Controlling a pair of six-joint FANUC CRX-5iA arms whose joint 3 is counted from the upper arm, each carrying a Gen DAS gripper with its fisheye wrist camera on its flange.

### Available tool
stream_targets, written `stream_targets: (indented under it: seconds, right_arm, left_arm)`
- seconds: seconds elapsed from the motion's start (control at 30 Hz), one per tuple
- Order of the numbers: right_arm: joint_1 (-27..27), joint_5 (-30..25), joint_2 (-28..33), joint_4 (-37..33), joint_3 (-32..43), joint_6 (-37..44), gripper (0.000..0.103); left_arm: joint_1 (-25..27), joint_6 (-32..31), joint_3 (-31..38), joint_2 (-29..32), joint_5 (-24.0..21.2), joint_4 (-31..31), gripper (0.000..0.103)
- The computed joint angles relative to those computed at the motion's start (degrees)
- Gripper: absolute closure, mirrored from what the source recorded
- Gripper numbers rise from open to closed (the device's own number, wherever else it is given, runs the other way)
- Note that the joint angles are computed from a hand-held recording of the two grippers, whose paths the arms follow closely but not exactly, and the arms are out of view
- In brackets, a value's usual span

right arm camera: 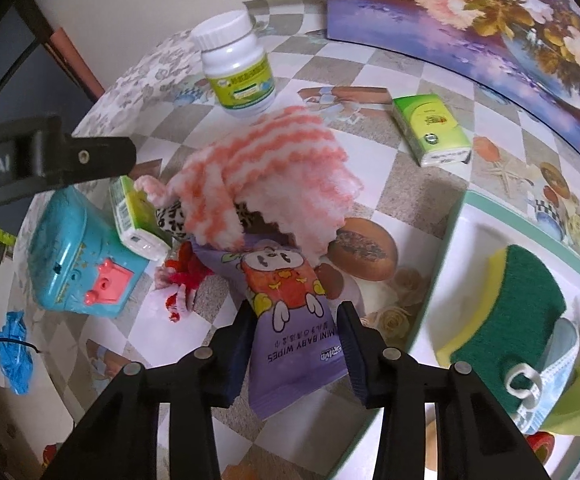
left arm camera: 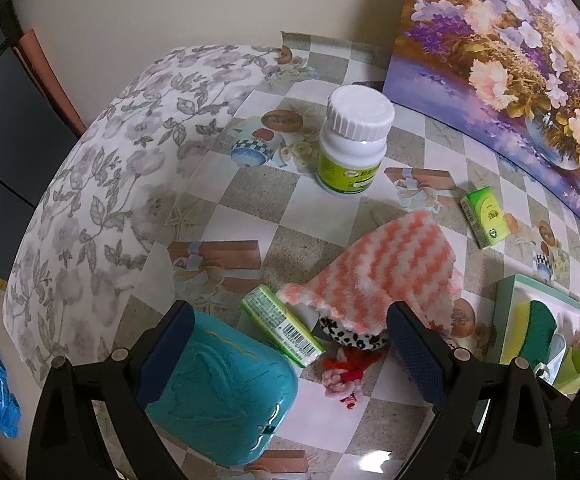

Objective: Organize soft objects

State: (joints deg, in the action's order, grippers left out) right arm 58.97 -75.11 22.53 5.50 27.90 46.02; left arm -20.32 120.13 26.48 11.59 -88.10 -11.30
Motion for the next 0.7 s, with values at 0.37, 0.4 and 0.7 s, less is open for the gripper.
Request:
stream_targets:
  seconds: [0.37,0.4,0.7]
  right_arm:
    - [-0.4,-0.3,-3.3,3.8,-1.6,-3.4,0.059]
    - [-0.6,-0.4,-3.5,4.2,-1.8,-3.9,0.059]
    - [-1.6,0.2,-6.6,6.0,-4.9,-6.8,0.059]
  left_arm:
    - [-1.1,-1.3,1.7,0.9,1.3,0.0,0.006]
    - [-1.3,-1.4,1.9,1.0,1.6,0.0,0.006]
    - [-2.7,-2.7,3.8,3.3,2.5,0.8,0.006]
